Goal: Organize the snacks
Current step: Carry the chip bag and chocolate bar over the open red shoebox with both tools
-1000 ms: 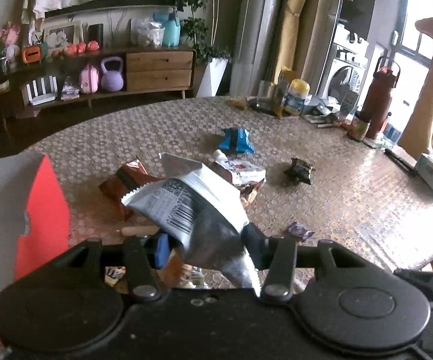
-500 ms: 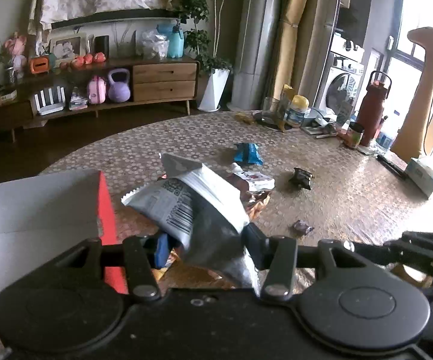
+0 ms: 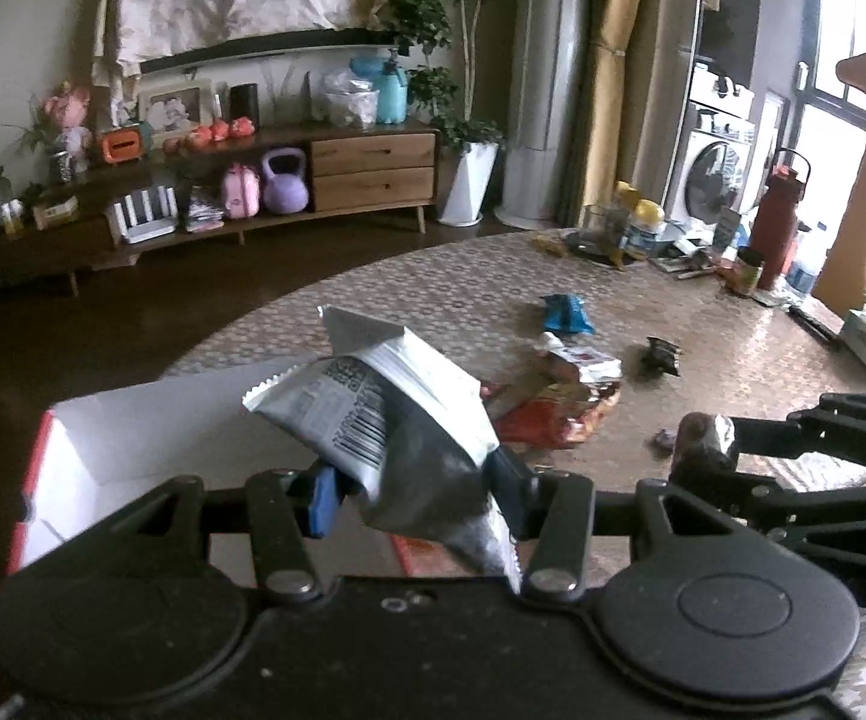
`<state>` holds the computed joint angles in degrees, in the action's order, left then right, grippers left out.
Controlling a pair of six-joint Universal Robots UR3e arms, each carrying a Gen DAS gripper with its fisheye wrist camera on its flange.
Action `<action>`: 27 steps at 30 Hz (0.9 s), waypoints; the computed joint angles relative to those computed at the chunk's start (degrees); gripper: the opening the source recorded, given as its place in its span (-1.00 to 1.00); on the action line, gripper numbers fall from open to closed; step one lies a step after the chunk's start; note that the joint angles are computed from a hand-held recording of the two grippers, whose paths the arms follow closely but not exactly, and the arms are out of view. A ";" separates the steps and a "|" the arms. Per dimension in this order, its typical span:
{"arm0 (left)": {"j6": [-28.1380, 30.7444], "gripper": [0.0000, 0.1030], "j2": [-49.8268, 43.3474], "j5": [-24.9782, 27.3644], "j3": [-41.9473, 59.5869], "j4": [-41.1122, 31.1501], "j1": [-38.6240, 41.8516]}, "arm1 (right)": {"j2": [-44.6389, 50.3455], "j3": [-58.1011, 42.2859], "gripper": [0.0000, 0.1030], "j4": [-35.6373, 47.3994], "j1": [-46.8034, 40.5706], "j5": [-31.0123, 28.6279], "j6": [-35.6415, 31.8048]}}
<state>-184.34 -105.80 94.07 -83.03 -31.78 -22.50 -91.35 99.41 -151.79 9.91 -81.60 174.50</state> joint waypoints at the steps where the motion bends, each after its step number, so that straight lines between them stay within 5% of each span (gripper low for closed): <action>1: 0.53 -0.05 0.79 -0.22 -0.46 -0.46 0.79 | 1.11 -1.38 -0.27 0.18 0.80 -0.36 0.21; 27: 14.22 -0.03 5.30 -3.29 -5.77 -5.79 19.31 | 39.88 -51.69 -0.27 16.66 15.62 -5.76 5.33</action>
<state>-170.12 -100.49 90.77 -88.80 -37.57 -3.19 -51.47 47.72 -135.13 25.53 -87.36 179.83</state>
